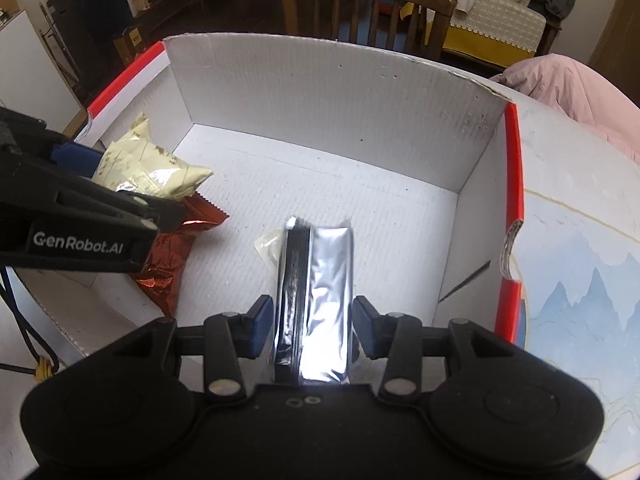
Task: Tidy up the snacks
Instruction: 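Open both tools to release the pastry bag and silver bar in the box, then move both tools back toward the remaining snacks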
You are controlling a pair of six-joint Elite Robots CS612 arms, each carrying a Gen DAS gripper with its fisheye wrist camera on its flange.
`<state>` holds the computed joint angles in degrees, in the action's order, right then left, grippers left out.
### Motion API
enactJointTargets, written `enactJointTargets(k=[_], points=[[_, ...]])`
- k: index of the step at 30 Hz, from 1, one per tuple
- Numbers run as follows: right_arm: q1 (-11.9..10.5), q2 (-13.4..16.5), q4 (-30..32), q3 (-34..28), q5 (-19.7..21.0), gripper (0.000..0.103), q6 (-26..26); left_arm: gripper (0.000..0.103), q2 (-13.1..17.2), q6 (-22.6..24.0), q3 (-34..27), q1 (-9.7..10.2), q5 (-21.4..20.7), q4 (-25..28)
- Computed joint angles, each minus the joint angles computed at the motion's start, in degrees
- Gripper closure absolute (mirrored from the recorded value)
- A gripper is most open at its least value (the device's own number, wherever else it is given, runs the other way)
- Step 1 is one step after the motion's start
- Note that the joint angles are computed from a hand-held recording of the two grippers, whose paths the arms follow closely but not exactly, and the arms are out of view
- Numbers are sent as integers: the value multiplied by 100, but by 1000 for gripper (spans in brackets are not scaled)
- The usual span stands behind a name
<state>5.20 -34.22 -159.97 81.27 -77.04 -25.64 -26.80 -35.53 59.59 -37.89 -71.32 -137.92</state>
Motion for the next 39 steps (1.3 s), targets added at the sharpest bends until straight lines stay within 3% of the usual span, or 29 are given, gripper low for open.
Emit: enactJointTargets(k=[13,24,31,35,39], points=[[-134,-269,-756,403,350,56,419,40,-315,-63,566,-48,10,-708],[-244,-727,-1590,1089,707,42,659,40,-812,-55,1383,-174,44,-1660],[-273,-1007,-2099,1563,852,40,730,40,-1168,-31,2031,-303,106,-2303],[-289,-1132,-2404,1838,947,30,845,40,-1345,-11,2359,-390,207,-2607],[-302,-1247,-2681,2085,1018,26,855,40,-1511,16,2685,-468,259,-2943]])
